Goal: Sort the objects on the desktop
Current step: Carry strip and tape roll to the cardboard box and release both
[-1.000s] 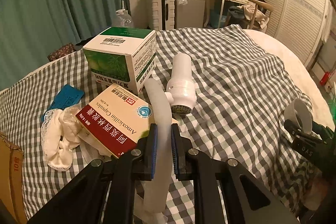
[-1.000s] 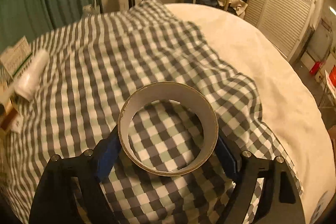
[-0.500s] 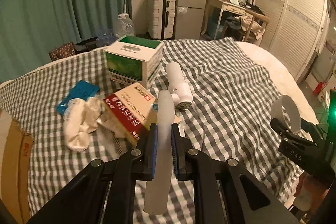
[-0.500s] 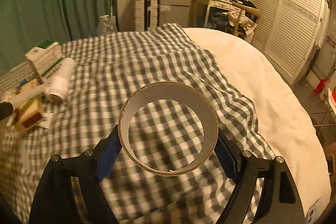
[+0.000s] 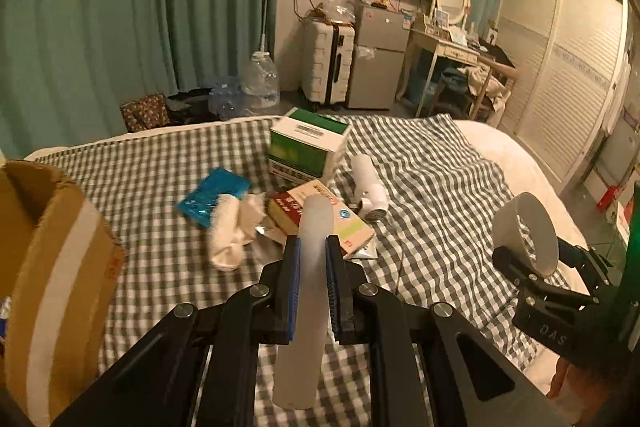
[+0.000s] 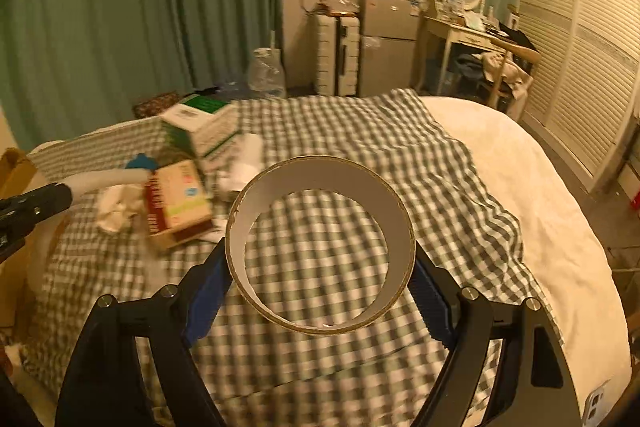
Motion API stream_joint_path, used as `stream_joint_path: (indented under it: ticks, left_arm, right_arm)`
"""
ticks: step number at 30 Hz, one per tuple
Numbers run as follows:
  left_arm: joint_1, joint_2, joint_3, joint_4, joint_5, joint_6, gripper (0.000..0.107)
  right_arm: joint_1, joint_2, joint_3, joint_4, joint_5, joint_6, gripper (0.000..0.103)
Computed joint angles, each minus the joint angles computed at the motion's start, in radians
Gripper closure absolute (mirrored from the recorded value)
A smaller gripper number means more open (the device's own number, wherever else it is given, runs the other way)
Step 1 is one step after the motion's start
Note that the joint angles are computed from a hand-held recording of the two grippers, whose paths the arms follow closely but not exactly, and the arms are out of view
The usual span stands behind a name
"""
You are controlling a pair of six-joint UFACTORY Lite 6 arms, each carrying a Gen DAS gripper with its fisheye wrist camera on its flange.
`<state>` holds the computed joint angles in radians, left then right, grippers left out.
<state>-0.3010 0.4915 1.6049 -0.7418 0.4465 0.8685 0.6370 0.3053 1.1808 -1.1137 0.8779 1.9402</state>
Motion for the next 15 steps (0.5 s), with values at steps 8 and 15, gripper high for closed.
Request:
stream_joint_path:
  ticks: [8,15]
  left_arm:
    - [0.103,-0.090,-0.021,-0.009,0.072,0.023,0.095]
    - [0.185,-0.113,0.048,-0.002,0.152,0.059,0.095]
  right_arm:
    - [0.105,0.097,0.252,0.066,0.084,-0.115,0.021]
    - [0.171,0.218,0.522,0.119,0.162,-0.245,0.021]
